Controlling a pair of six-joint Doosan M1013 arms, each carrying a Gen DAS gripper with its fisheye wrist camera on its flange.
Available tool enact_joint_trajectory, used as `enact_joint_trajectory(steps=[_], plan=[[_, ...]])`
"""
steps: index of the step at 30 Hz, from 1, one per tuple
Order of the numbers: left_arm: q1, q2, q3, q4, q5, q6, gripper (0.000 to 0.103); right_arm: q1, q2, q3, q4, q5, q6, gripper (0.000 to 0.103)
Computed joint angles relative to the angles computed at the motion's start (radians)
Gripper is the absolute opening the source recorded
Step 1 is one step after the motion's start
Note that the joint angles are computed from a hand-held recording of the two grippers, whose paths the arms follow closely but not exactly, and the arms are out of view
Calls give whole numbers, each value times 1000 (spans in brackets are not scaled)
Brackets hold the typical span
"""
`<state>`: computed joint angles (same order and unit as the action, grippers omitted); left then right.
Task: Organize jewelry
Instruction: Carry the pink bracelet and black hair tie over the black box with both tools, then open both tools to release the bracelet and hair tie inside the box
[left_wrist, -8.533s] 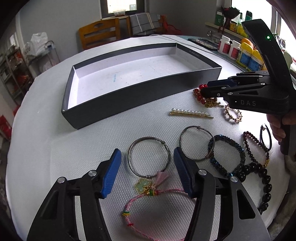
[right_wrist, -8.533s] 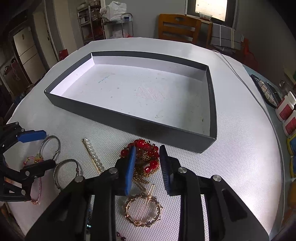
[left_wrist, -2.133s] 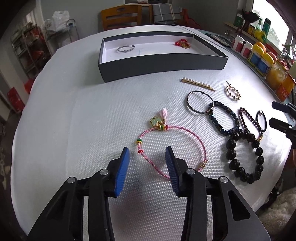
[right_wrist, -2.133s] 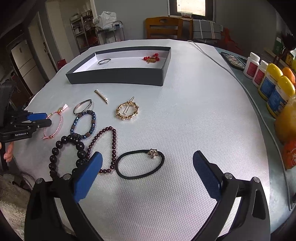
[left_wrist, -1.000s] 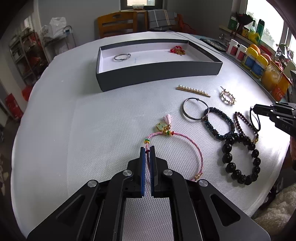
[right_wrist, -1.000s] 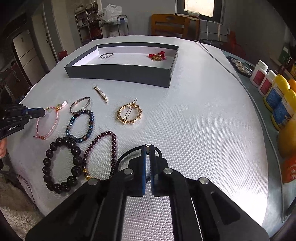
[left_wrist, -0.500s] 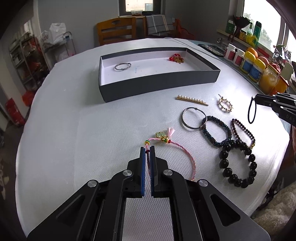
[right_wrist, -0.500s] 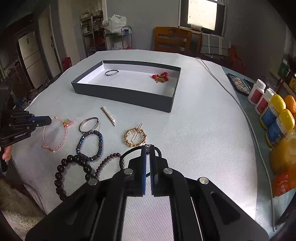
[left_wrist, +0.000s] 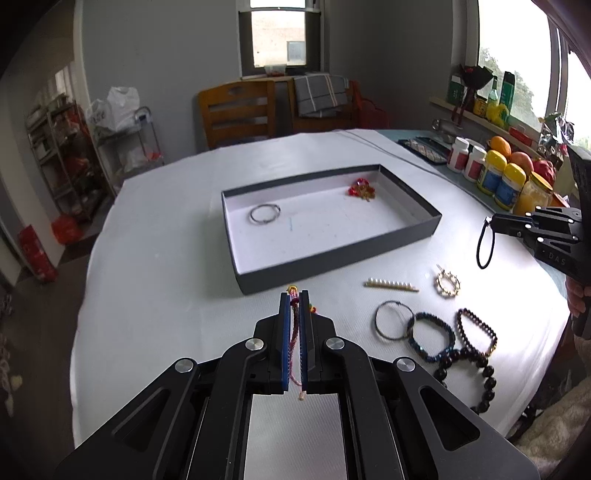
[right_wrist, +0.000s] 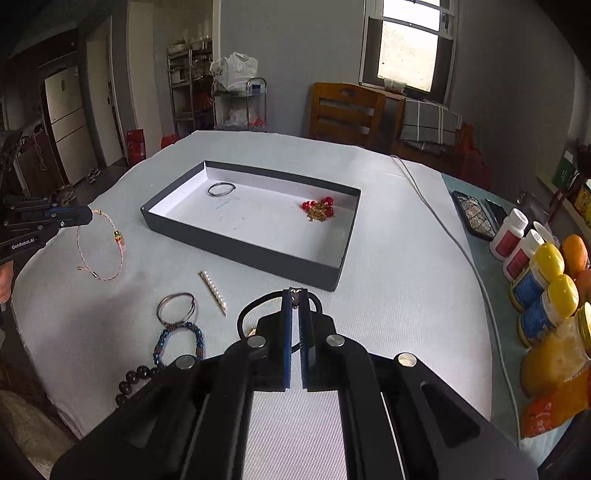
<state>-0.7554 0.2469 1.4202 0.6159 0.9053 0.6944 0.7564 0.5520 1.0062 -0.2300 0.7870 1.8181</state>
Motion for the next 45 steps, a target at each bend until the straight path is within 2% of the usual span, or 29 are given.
enact_joint_trajectory(steps=[9, 16, 25, 32, 37, 40, 43, 45], plan=[[68, 81, -144, -18, -41, 99, 4, -12, 115, -216, 17, 56, -39, 3], [102, 162, -233, -43, -29, 129, 4, -23, 250, -449, 29, 181, -61, 3], [170, 215, -231, -254, 5, 162, 4, -37, 413, -698, 64, 396, -41, 3], [177, 212, -199, -277, 16, 154, 4, -45, 463, -765, 90, 495, -30, 3], [178, 217, -203, -291, 30, 171, 4, -52, 479, -789, 111, 518, -9, 3], [175, 220, -207, -285, 44, 177, 4, -57, 508, -847, 132, 568, -3, 3], [176, 219, -208, -297, 51, 176, 4, -57, 498, -828, 139, 551, -3, 6], [177, 212, -201, -303, 38, 169, 7, -57, 467, -767, 140, 503, 10, 10]])
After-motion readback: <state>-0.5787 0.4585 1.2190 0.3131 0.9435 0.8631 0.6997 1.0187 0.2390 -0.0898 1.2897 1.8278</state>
